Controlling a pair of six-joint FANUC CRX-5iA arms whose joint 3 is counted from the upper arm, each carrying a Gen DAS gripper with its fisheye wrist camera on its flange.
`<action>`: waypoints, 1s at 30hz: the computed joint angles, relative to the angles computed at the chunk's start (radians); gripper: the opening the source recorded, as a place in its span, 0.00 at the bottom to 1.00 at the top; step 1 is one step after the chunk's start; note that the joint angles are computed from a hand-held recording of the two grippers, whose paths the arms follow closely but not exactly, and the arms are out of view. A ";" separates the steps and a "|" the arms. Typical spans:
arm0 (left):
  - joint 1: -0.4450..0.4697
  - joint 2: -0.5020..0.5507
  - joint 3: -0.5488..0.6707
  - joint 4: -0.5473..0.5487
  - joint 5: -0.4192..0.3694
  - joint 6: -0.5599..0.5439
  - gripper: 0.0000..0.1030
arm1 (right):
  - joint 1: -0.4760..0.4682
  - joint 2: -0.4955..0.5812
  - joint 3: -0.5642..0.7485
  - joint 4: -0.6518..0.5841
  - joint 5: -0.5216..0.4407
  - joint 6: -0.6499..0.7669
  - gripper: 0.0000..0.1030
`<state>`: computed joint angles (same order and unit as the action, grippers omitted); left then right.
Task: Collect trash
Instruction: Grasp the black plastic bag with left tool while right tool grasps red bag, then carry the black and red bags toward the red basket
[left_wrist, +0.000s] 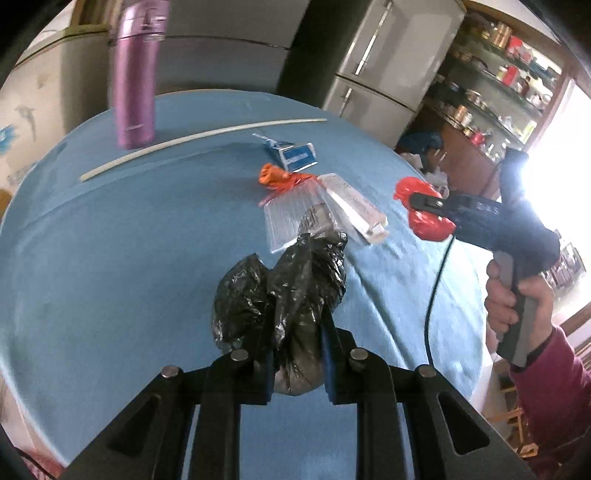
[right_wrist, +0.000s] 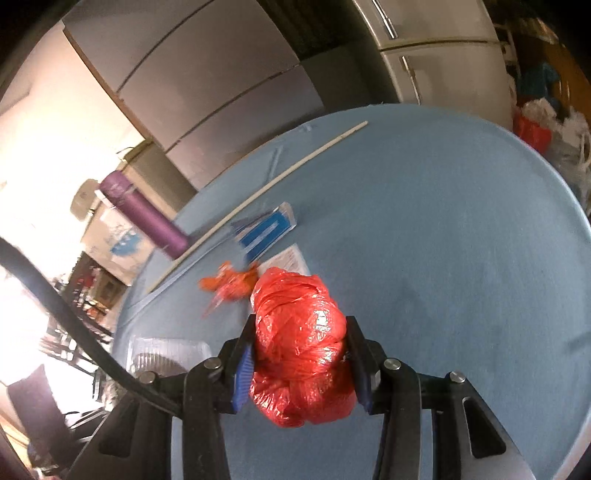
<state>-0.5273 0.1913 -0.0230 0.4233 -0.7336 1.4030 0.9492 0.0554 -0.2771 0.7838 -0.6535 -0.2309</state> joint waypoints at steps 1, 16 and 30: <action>0.001 -0.022 -0.022 -0.007 0.002 0.018 0.21 | 0.017 -0.011 -0.013 0.010 0.005 -0.023 0.46; 0.033 -0.177 -0.148 0.067 0.071 0.043 0.20 | 0.150 -0.018 -0.029 0.076 -0.025 -0.097 0.46; 0.015 -0.191 -0.082 -0.205 0.000 0.296 0.20 | 0.184 0.013 0.017 0.060 0.023 -0.047 0.46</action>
